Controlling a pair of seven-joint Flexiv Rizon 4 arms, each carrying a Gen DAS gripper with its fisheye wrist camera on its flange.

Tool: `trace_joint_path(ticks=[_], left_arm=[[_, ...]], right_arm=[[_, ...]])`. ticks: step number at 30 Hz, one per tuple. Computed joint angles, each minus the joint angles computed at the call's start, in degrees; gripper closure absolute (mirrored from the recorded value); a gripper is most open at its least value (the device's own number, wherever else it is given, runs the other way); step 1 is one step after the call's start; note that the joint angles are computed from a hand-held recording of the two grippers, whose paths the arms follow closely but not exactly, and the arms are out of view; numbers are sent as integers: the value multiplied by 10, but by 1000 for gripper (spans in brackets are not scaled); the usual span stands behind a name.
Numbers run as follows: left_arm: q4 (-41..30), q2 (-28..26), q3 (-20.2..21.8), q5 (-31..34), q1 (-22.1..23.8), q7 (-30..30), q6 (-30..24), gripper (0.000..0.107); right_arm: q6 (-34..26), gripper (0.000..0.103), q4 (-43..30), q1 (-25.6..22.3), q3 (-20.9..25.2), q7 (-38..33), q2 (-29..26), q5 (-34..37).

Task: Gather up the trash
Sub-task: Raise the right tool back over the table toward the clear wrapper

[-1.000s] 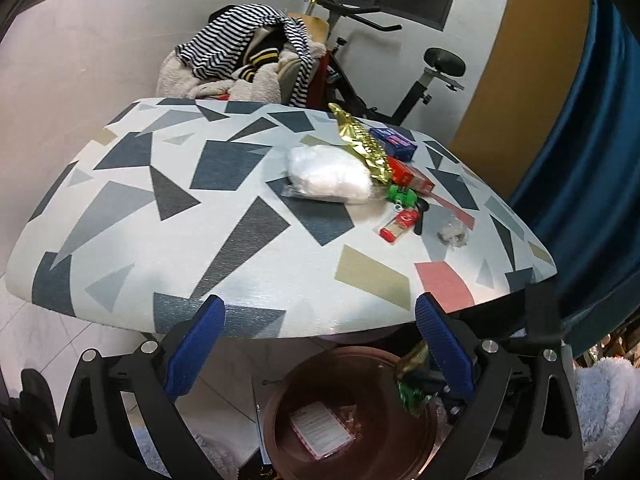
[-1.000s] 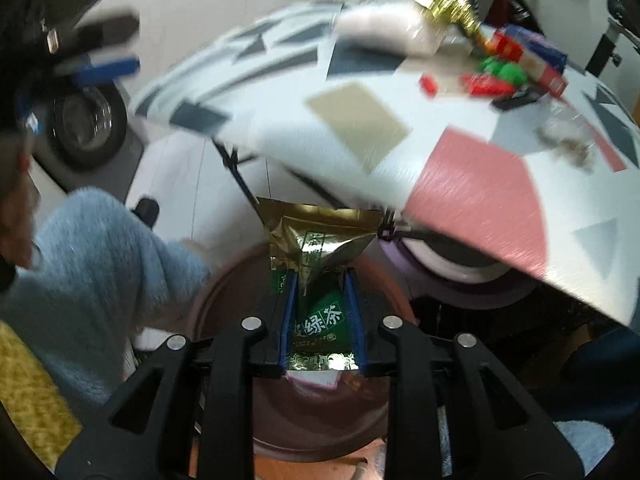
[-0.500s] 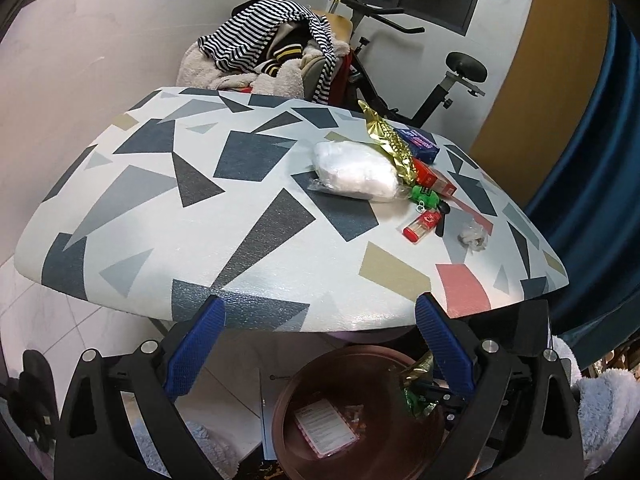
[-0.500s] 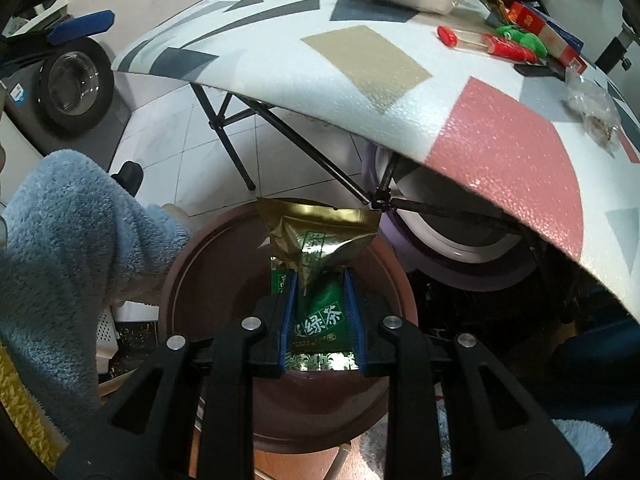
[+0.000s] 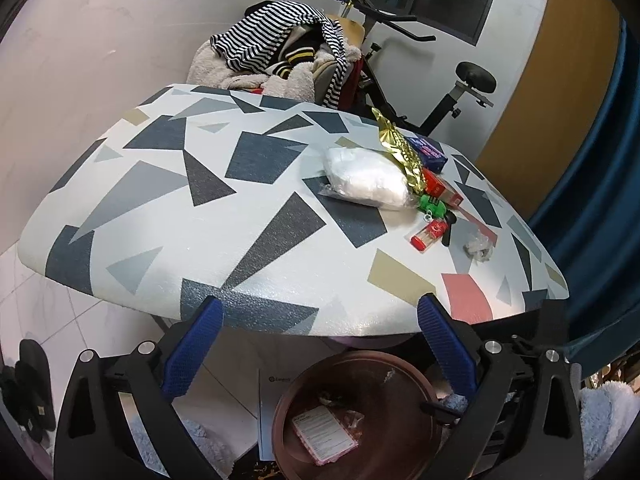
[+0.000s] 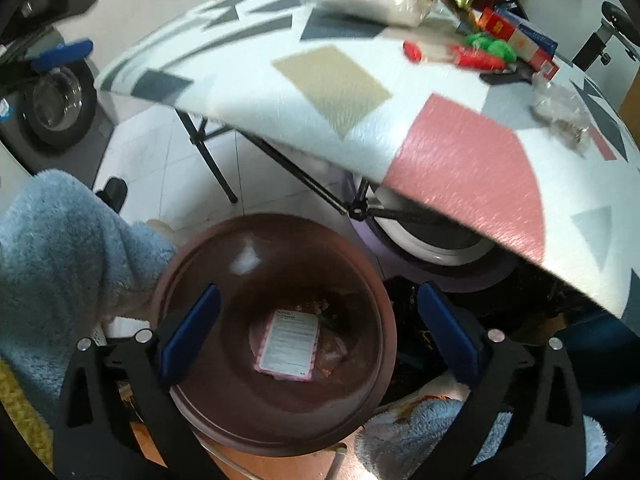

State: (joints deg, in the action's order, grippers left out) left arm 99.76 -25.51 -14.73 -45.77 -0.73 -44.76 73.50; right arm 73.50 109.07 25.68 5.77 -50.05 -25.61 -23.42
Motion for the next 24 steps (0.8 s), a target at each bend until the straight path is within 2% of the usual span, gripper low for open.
trace_joint_path(ticks=[4, 9, 24], left_arm=[[-7, -3, -3, -2, 3, 0, 6, 11], [-21, -8, -3, 3, 4, 2, 8, 11], [-70, -28, -4, 46, 4, -1, 5, 11]], right_arm=[[45, 6, 20, 3, -25, 33, 24, -13], [68, 6, 35, 13, -69, 87, 50, -60], [43, 6, 1, -30, -96, 171, 72, -179]])
